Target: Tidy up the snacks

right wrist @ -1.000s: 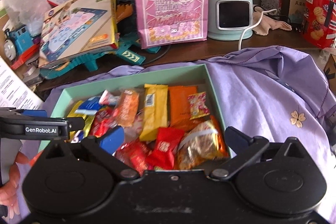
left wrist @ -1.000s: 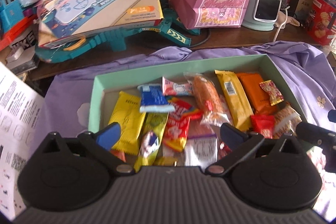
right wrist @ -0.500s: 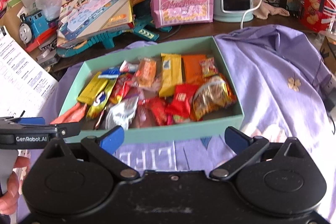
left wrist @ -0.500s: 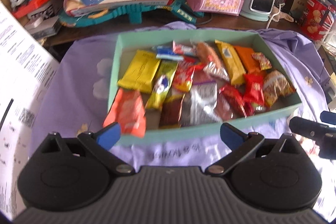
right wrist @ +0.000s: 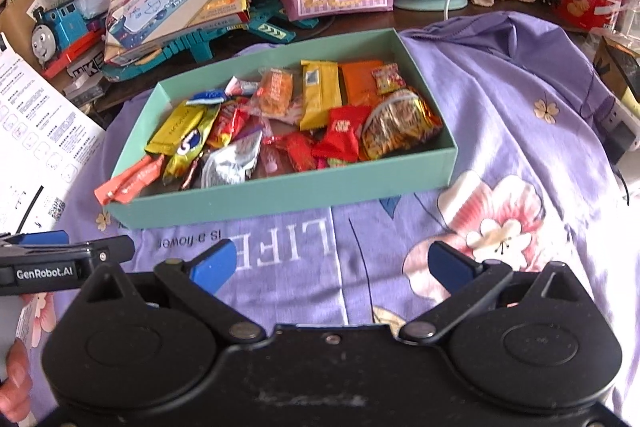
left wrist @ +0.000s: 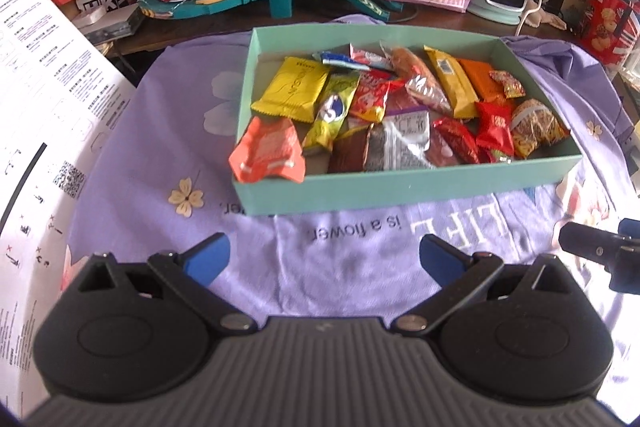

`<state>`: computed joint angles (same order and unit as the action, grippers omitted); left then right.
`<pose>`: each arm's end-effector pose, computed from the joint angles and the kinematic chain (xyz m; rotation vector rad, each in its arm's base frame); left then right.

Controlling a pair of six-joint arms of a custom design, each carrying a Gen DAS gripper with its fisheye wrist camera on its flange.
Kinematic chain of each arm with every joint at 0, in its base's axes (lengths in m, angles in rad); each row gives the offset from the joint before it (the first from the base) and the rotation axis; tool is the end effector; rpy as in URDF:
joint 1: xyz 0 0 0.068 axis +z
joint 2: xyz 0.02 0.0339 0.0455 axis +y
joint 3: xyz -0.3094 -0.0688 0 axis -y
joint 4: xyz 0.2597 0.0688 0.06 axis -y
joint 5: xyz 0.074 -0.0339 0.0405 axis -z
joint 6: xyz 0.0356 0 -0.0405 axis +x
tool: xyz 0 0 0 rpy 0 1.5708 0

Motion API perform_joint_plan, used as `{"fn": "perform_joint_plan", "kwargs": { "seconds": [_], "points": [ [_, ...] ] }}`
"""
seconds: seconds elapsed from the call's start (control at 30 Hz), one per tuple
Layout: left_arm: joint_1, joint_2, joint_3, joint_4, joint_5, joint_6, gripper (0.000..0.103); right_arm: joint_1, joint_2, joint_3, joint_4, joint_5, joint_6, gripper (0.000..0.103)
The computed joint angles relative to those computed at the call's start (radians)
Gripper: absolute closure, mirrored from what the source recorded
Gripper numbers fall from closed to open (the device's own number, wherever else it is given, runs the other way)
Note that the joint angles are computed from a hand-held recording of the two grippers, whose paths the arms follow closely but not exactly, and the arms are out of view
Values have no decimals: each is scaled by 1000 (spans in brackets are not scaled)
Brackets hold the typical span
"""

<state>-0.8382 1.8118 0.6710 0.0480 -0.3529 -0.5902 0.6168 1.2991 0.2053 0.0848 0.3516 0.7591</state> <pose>0.2138 -0.2193 0.1075 0.2058 2.5486 -0.0635 0.1431 0.0864 0.1175 0.3042 2.4740 0.1144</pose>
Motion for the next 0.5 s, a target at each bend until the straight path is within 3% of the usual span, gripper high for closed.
{"fn": "perform_joint_plan", "kwargs": {
  "seconds": [0.5],
  "points": [
    [11,26,-61,32,-1,-37,0,29,62,-20,16,0,36,0]
  ]
}}
